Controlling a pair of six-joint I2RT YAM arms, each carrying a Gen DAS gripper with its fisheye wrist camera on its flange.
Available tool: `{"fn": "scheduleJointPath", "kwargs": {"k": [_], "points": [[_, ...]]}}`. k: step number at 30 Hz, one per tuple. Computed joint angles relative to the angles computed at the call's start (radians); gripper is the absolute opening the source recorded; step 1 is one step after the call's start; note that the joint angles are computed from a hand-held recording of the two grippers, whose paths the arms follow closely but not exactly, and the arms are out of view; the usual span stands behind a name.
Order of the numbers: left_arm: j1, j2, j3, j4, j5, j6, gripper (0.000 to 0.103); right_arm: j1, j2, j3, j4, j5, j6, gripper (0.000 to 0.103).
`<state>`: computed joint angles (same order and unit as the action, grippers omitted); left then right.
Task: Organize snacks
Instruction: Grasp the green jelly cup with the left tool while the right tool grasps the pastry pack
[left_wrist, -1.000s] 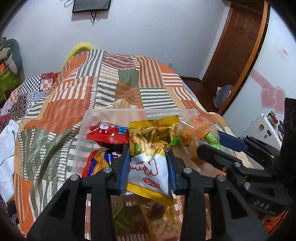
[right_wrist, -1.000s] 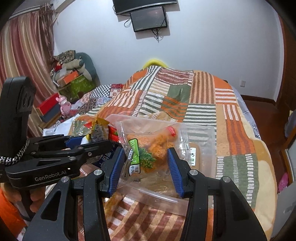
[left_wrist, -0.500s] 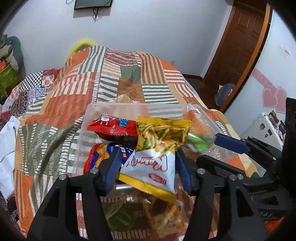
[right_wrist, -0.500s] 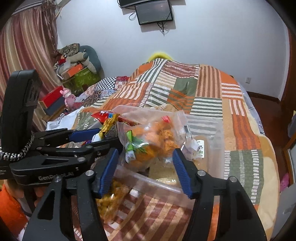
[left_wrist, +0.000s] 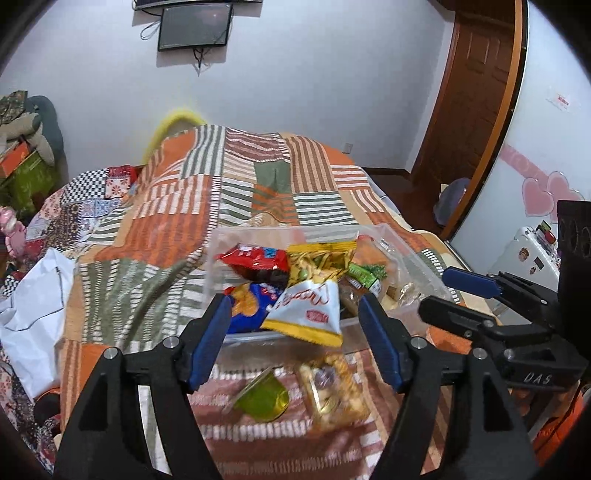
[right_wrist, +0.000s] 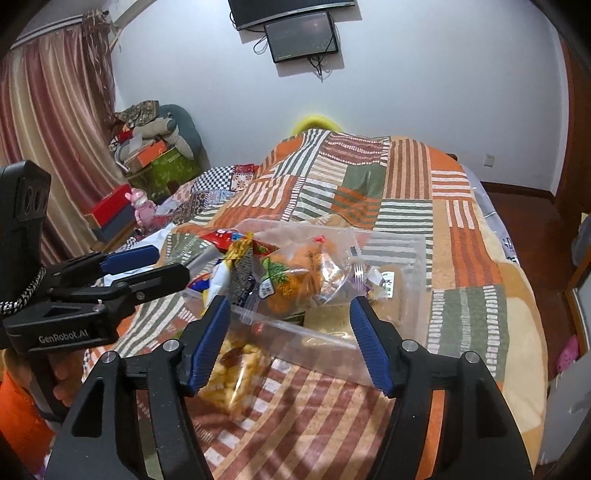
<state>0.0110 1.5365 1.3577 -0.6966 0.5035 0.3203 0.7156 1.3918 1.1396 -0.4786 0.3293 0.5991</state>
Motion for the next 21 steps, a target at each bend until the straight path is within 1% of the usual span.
{"fn": "scheduleJointPath", "kwargs": {"k": [2, 3, 6, 9, 13, 21], "points": [[0.023, -0.017, -0.009, -0.011, 0.001, 0.017, 0.072, 0.013, 0.000, 0.001, -0.007, 0.007, 0.016, 0.068], [0.030, -0.023, -0.015, -0.011, 0.000, 0.022, 0.076, 0.023, 0.000, 0.000, -0.010, 0.015, 0.026, 0.071], [0.067, -0.045, -0.042, -0.010, 0.002, 0.047, 0.080, 0.052, 0.012, 0.001, -0.011, 0.028, 0.042, 0.072], [0.104, -0.048, -0.062, -0.024, 0.003, 0.082, 0.080, 0.078, 0.049, 0.012, -0.006, 0.022, 0.053, 0.073], [0.140, -0.050, -0.103, -0.022, -0.012, 0.127, 0.081, 0.087, 0.102, 0.016, 0.019, -0.012, 0.056, 0.074], [0.190, 0.008, -0.140, -0.011, -0.034, 0.184, 0.080, 0.066, 0.244, 0.076, 0.041, -0.088, 0.066, 0.074]]}}
